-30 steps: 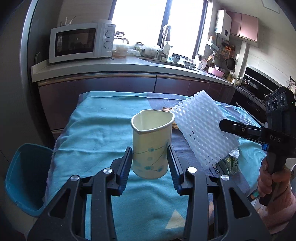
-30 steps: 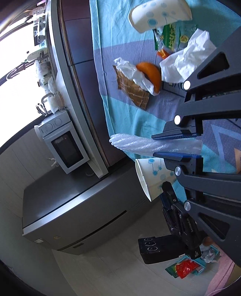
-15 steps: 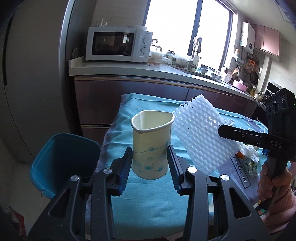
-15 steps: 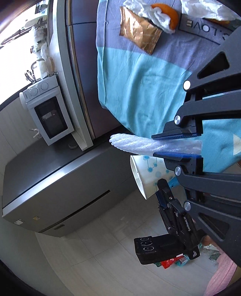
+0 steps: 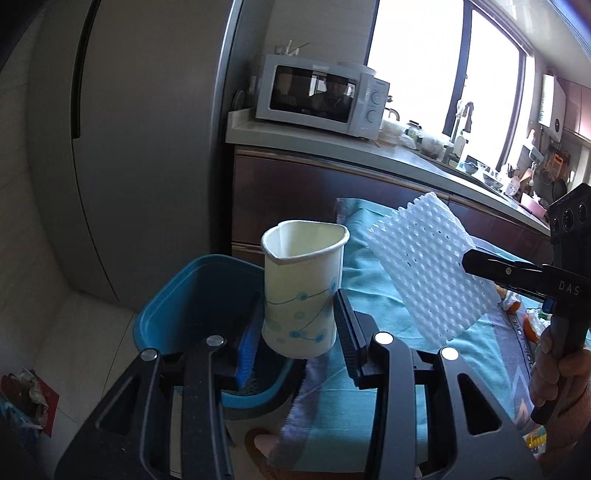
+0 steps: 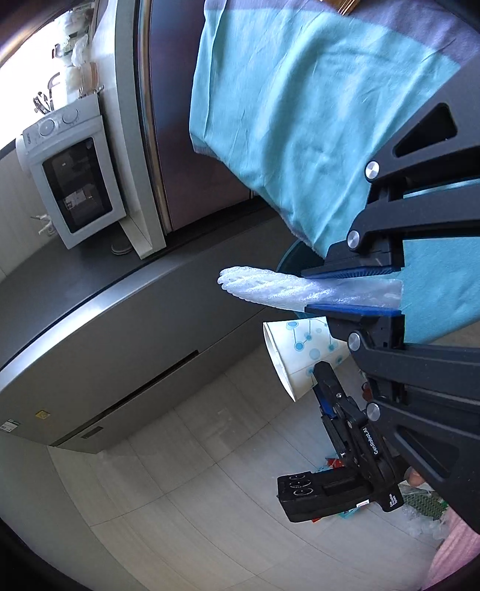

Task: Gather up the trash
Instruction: 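Carry the cup and foam net to the teal bin and release both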

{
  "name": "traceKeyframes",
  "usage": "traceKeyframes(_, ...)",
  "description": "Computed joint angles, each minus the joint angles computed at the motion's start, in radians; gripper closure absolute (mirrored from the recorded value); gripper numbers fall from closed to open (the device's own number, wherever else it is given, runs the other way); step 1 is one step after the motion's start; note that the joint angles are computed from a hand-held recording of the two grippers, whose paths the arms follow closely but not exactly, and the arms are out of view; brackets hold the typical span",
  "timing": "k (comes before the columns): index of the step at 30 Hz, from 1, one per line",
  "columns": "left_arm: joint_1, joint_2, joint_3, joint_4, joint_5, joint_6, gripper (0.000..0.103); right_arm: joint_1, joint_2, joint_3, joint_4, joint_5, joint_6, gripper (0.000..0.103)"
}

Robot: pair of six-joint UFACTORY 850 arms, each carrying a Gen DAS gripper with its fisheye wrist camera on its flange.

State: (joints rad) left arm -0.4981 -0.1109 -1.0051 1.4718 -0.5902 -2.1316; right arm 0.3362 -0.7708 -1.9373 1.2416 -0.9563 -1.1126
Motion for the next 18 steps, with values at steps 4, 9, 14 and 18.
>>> traceKeyframes(4, 0.029, 0.012, 0.023, -0.028, -0.003, 0.009, 0.064, 0.023, -0.035, -0.055, -0.033, -0.003, 0.032, 0.091)
traceKeyframes(9, 0.058, 0.003, 0.03, -0.066, 0.0, 0.026, 0.064, 0.055, -0.099, -0.16, -0.082, -0.012, 0.098, 0.091)
traceKeyframes(14, 0.096, -0.015, 0.037, -0.091, 0.023, 0.034, 0.064, 0.086, -0.183, -0.299, -0.16, -0.035, 0.207, 0.091)
traceKeyframes(18, 0.12, -0.042, 0.029, -0.105, 0.048, 0.035, 0.064, 0.107, -0.244, -0.401, -0.23, -0.049, 0.292, 0.091)
